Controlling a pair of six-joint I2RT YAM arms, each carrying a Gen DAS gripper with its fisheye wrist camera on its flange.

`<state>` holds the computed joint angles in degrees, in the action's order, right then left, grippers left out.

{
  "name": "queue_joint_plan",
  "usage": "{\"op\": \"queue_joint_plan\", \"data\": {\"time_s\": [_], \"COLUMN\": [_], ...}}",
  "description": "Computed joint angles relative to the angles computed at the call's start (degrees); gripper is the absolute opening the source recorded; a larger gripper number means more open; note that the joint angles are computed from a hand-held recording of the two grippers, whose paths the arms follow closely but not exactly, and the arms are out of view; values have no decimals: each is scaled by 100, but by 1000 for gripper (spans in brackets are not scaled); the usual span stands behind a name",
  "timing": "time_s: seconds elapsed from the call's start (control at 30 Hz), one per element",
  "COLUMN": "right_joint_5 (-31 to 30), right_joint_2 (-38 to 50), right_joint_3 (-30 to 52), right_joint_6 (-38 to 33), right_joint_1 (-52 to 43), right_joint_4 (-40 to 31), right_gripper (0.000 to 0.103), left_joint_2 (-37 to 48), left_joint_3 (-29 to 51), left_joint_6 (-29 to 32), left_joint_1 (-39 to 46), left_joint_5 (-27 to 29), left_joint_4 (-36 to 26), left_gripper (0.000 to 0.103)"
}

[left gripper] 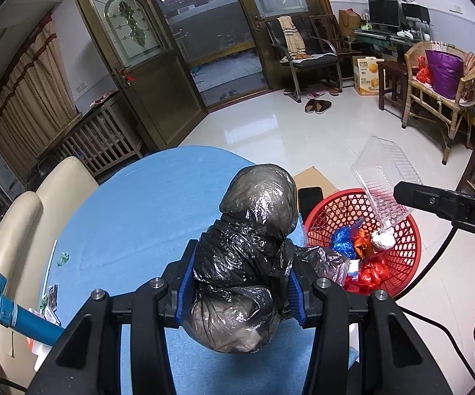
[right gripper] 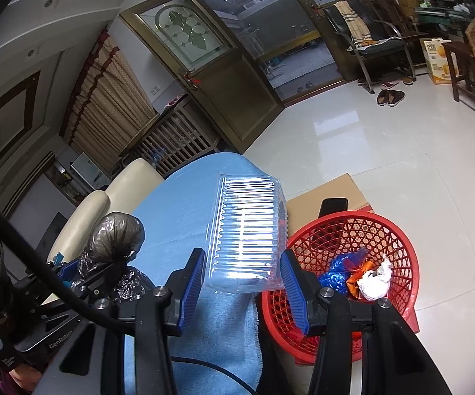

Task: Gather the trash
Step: 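Carry the black bag and clear container toward the red wastebasket with both grippers, then hold the black bag and clear container above the red wastebasket with both grippers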

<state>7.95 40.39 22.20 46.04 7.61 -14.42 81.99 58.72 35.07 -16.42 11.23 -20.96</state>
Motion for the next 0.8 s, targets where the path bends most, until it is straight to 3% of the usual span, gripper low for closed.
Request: {"op": "queue_joint_plan", "data": {"time_s": [0.8], "right_joint_5": [-211], "right_joint_2": [-323], "right_joint_3": [-88], "right_joint_6": [-15], "right_joint_1": [-359], "right_joint_4": [-232], "right_gripper": [50], "left_joint_2": [209], "left_joint_3": [128], "left_joint_6": [195], "left_joint_1": [-67], "left_joint_5": [107], "left_joint_4": [-109], "left_gripper": [49]}}
